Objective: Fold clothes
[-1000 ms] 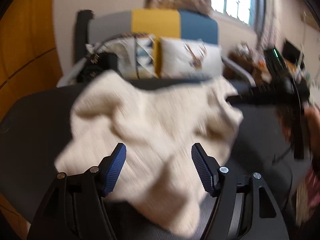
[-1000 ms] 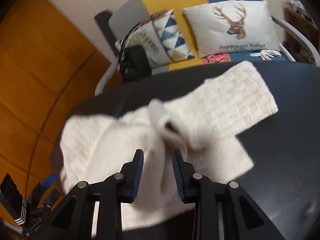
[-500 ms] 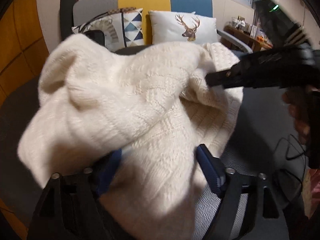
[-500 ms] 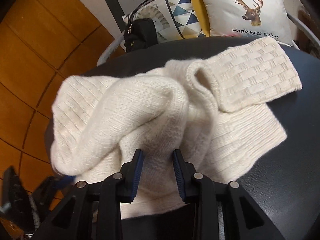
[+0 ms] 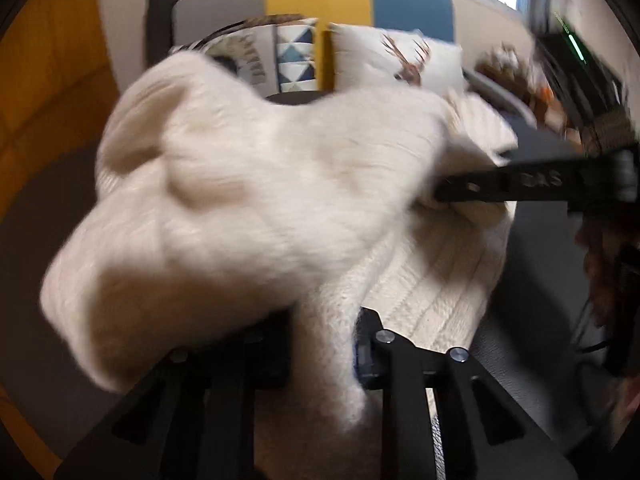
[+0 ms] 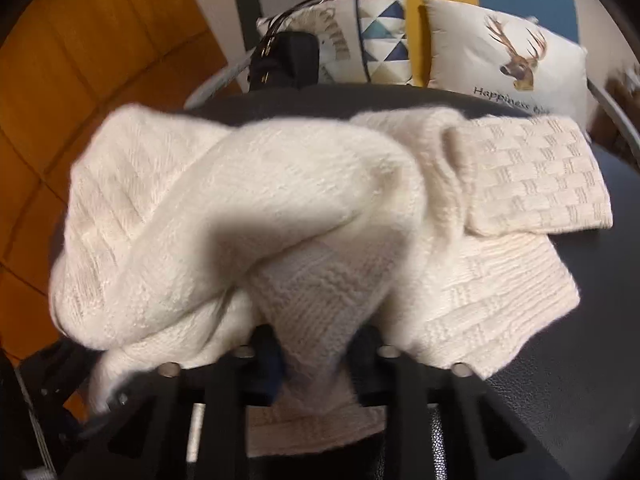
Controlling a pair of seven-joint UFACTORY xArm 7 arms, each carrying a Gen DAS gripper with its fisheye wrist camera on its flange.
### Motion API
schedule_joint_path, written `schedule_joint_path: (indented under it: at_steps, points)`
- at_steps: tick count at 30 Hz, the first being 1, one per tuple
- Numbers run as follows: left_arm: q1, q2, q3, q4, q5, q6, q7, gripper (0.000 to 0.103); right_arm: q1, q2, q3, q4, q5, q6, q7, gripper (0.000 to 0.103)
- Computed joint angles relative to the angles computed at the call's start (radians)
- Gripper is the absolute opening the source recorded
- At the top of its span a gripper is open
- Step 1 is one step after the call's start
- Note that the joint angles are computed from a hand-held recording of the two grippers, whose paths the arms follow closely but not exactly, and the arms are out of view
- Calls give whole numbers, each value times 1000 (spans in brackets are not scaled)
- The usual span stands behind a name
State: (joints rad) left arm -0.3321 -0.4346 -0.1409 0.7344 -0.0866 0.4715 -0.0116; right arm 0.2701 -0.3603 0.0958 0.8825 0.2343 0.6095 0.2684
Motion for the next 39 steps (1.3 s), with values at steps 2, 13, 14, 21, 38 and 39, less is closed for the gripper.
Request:
schedule_joint_path:
  at_steps: [2,13,14,21,38,39]
  points:
    - [-11,-30,26,-19,-34,-7,11,20,17,-46,-45,-56,100,-56,-6,13]
    - [-139,-229,182,-24,-215,-73,216,20,-49,-367,-98,-219,109,-93,78,13]
    - [-151,-237,194,-12,-228,-72,238,20,-56,-387,-99,-218,96,-81,82,13]
    - [-189,-196,248,59,-332,-25,360,23,-67,-448,-92,-208,51,-37,117,17]
    - [19,-178,72,-102,-176,166,286,25,-16,-207,-51,73,1,130,-40,27]
    - [21,-174,71,-102,-168,163,277,25,-17,-185,-56,111,-2,155,-54,27]
